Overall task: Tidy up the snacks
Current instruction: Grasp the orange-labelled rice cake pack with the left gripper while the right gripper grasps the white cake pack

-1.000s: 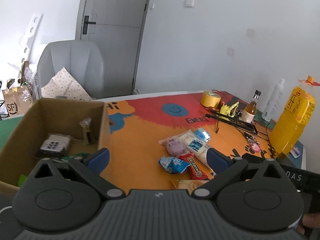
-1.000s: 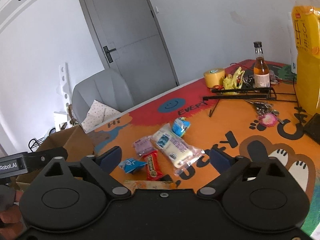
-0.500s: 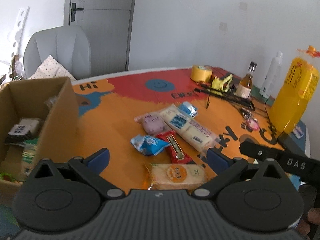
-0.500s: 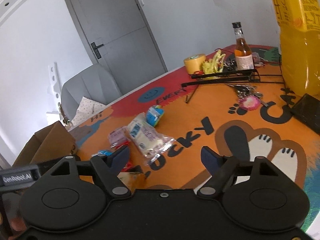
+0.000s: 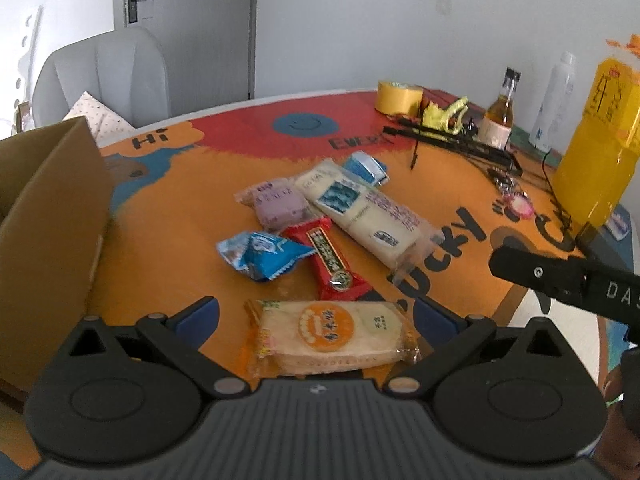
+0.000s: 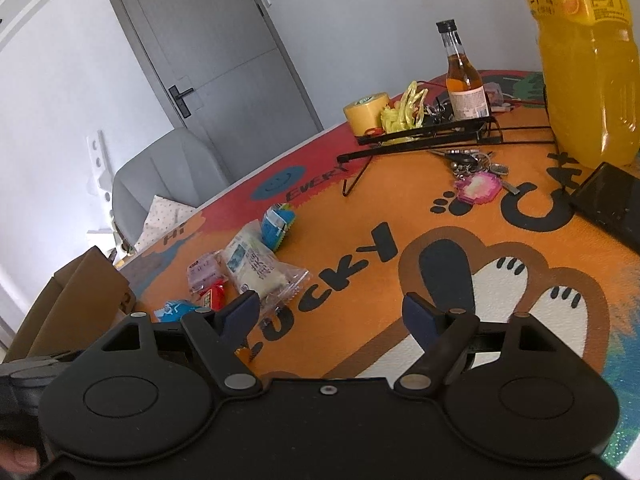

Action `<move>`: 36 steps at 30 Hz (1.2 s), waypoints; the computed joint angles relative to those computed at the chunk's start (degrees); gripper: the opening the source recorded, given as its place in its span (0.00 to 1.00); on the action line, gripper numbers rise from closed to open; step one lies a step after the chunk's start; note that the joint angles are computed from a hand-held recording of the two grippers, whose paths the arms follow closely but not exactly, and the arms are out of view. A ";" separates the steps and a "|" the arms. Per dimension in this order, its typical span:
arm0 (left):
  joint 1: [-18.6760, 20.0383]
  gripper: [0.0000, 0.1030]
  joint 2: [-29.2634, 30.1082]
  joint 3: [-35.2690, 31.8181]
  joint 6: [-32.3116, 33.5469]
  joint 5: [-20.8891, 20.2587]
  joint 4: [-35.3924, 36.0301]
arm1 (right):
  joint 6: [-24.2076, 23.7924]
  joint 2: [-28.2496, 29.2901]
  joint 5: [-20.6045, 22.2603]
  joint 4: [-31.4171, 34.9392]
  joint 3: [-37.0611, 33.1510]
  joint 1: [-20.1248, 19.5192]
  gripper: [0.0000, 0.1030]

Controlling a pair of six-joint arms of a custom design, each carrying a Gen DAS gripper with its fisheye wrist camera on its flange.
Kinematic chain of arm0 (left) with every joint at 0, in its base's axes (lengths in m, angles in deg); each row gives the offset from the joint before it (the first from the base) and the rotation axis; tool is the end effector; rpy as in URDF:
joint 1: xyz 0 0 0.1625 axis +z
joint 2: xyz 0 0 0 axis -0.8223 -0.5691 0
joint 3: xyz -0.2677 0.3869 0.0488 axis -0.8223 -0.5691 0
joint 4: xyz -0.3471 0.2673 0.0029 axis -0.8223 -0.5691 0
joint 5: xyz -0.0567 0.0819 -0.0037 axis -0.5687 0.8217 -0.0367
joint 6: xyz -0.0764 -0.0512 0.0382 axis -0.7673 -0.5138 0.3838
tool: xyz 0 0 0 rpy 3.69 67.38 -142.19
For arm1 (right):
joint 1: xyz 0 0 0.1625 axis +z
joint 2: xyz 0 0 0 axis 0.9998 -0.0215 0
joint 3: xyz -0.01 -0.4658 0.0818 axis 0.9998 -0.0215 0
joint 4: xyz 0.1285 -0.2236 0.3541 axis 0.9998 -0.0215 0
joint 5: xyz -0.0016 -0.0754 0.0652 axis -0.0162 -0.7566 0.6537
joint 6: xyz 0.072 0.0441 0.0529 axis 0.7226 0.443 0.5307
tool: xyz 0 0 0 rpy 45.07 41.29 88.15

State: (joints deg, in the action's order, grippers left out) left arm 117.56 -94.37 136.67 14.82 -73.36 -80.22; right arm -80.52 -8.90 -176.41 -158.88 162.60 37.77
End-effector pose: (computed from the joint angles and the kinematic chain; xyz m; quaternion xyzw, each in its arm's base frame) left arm 0.0097 -0.4030 0.3449 0.2236 0.8741 -0.3256 0.2827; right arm 0.3687 -0.3854 -0.0796 0.0704 -0.8681 0.4636 0.1629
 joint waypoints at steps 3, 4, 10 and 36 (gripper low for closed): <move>-0.08 1.00 1.52 0.20 -0.01 0.63 -0.55 | -0.25 0.10 0.99 -0.34 0.10 -0.69 0.77; -0.03 1.00 2.09 0.21 0.07 0.93 -0.73 | -0.37 0.14 1.35 -0.47 0.14 -0.95 0.77; 0.77 1.00 4.34 0.30 0.86 1.65 -3.02 | -0.98 0.23 2.90 -0.14 0.07 -2.02 0.77; 2.95 0.79 1.13 -3.65 5.14 0.70 -5.99 | -10.48 2.32 8.00 8.49 -10.29 -2.41 0.66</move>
